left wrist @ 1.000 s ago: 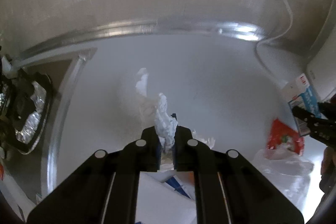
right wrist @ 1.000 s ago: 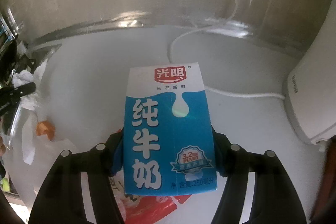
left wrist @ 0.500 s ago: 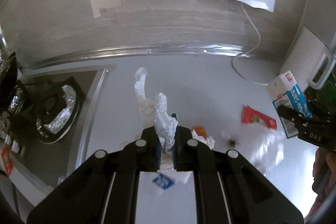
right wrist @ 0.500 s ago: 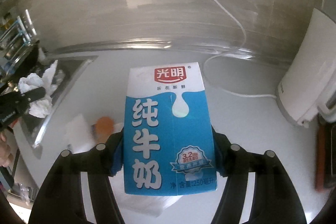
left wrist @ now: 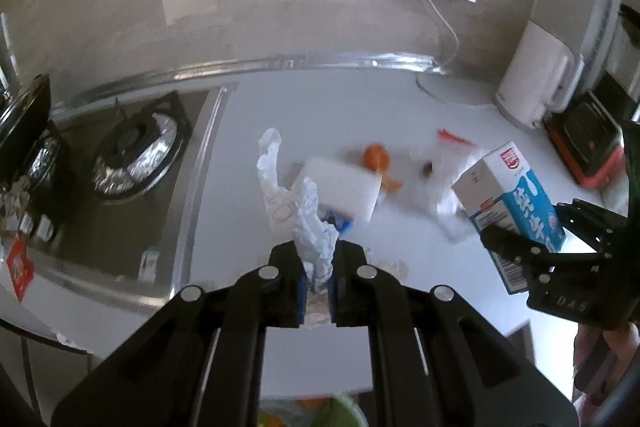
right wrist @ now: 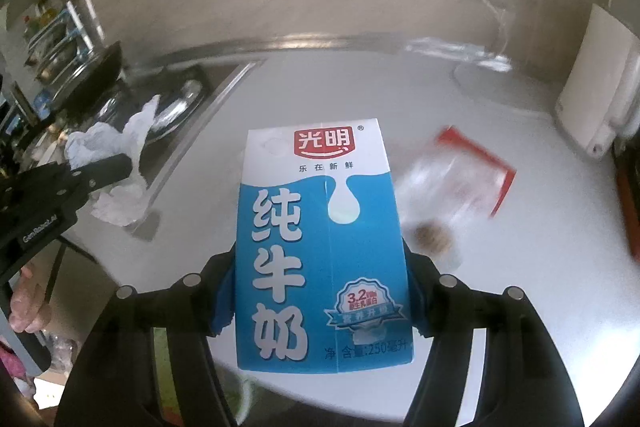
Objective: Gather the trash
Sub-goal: 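Grasp the milk carton with the right tool while the left tool holds the tissue, then drop the tissue and milk carton into the green basket from both tools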
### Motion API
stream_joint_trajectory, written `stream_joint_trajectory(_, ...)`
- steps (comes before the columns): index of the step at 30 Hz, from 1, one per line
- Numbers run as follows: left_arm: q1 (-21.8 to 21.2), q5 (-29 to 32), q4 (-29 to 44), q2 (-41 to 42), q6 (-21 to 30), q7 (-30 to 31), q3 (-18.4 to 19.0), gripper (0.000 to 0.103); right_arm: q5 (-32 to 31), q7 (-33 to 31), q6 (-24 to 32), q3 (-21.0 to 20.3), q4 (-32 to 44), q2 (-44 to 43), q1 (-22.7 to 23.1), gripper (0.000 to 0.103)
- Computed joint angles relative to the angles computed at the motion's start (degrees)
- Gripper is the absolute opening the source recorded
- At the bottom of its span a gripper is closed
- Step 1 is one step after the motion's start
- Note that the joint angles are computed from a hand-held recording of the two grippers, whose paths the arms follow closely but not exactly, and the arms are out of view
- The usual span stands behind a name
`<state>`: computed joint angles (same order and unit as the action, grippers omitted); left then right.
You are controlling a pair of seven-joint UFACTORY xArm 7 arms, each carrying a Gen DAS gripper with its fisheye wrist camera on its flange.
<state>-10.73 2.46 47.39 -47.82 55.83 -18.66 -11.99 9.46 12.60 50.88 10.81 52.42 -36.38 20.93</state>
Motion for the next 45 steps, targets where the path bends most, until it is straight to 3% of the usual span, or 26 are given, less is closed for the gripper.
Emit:
stream_joint_trajectory(8,-3.6,-2.3,-10.4,-19.4,10.9,6.6,3.6,0.007,3.2,13.3,3.8,8.5,-5.0,-6.7,5.4,0.066)
stream_joint_trajectory(16,-4.2,-5.2,-19.0,-37.2,23.6,13.3,6.0,0.007,4.6,25.6,4.3,14.1,-6.6,-6.7,11.8,0.066)
stream_joint_trajectory(28,-1.6,-9.4,-25.1,-48.5,33.4,18.2,7.4,0.008,-0.5,34.3,8.0,17.3,-3.9,-4.0,15.5,0.066)
stream_joint_trajectory(30,-1.7,-10.1,-26.0,-49.5,34.9,18.9,7.1,0.011,-0.7,35.1,8.9,17.3,-4.0,-4.2,15.9,0.066)
stream_joint_trajectory(32,-1.6,-10.6,-26.7,-50.4,36.7,19.2,6.7,0.033,-1.0,35.5,9.6,17.2,-3.9,-4.1,16.3,0.066)
stream_joint_trajectory(34,-1.4,-11.2,-27.2,-51.4,37.7,19.2,6.4,0.047,-1.2,35.8,10.2,17.2,-3.7,-4.0,16.5,0.066)
stream_joint_trajectory(38,-0.9,-11.6,-27.4,-52.5,38.7,19.4,6.3,0.059,-1.6,35.7,11.0,17.0,-3.1,-3.4,16.7,0.066)
stream_joint_trajectory(45,0.5,-11.1,-26.8,-52.1,38.2,19.2,6.4,0.063,-2.1,34.4,11.3,16.7,-2.0,-2.1,16.9,0.066)
